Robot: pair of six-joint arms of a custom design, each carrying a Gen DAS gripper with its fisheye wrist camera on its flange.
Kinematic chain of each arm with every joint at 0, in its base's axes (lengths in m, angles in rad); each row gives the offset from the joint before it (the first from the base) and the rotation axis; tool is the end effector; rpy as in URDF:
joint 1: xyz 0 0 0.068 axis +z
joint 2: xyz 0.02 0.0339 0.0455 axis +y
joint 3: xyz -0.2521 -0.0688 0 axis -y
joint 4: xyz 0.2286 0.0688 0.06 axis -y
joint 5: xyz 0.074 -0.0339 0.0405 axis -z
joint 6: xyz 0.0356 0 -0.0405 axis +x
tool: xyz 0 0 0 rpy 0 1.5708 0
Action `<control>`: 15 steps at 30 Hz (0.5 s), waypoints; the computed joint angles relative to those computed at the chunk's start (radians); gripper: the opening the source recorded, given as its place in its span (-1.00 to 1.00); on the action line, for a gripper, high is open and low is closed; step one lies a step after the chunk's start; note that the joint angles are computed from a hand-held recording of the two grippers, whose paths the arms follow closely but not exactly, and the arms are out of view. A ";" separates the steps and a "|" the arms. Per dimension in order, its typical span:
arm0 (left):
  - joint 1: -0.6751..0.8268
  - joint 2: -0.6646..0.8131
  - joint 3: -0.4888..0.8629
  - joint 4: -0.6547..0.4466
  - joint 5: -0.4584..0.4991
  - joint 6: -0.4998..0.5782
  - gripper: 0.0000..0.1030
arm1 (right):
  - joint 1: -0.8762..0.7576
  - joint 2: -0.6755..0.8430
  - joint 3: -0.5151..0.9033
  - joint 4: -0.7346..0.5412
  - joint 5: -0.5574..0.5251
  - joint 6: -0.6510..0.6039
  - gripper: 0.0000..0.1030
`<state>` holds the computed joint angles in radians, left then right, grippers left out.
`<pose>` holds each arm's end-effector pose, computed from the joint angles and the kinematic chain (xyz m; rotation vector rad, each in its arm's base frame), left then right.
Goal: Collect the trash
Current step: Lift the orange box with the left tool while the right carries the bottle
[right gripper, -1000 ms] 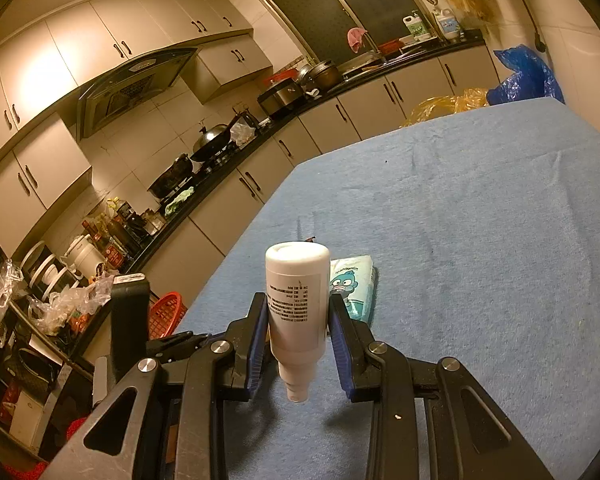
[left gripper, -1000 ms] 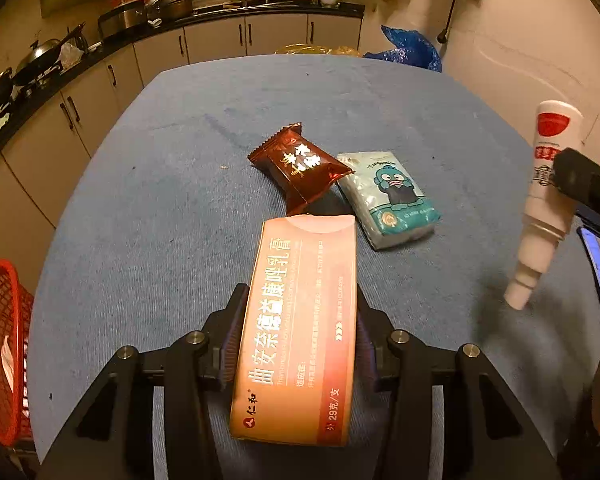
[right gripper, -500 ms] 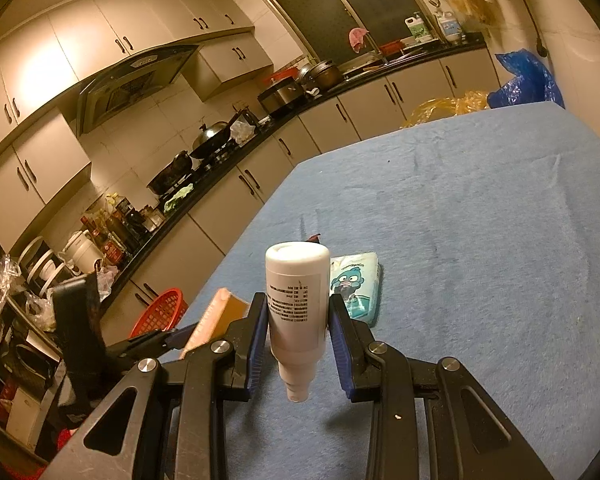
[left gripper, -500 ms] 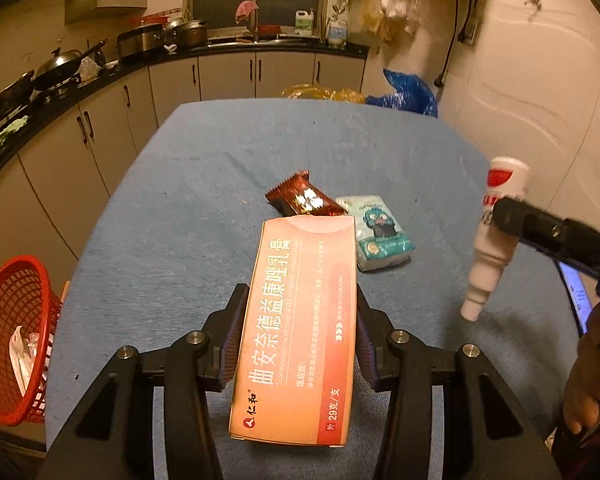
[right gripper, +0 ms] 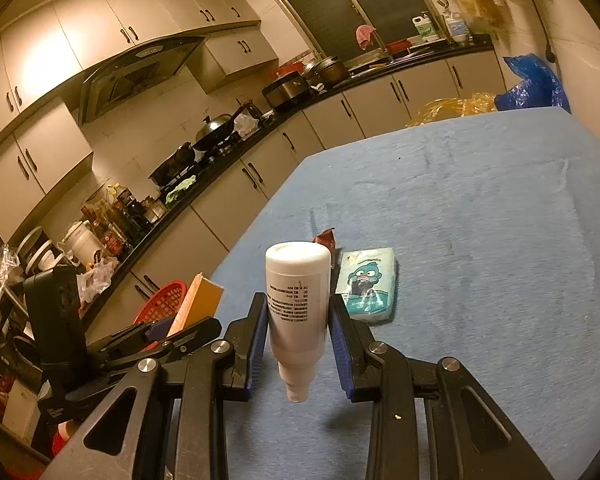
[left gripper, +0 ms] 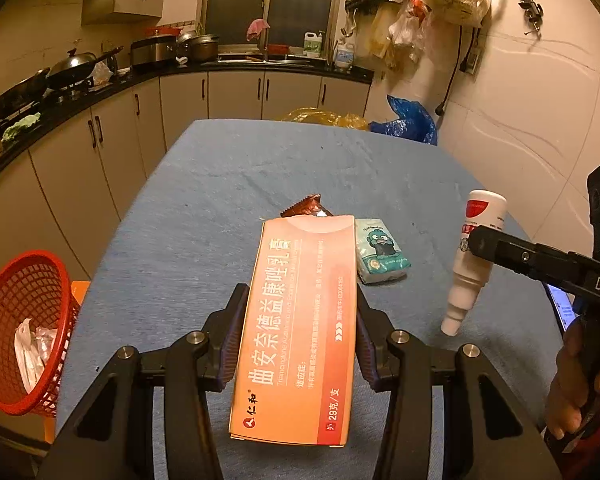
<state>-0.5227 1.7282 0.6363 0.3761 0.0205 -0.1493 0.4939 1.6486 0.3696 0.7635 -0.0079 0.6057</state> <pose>0.2603 -0.1508 0.1153 0.4402 2.2723 -0.3701 0.2272 0.1226 0.1091 0.1156 2.1551 0.6644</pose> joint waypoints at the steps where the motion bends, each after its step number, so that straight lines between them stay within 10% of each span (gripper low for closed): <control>1: 0.003 -0.004 -0.005 0.002 0.003 0.001 -0.10 | 0.003 0.000 0.004 -0.005 0.001 -0.001 -0.36; 15: 0.059 -0.061 -0.047 0.010 0.033 0.006 -0.10 | 0.062 0.040 0.080 -0.066 0.025 -0.011 -0.36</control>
<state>-0.4641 1.6669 0.5892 0.3860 0.0536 -0.1438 0.5559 1.6883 0.4492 0.6979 0.0174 0.5946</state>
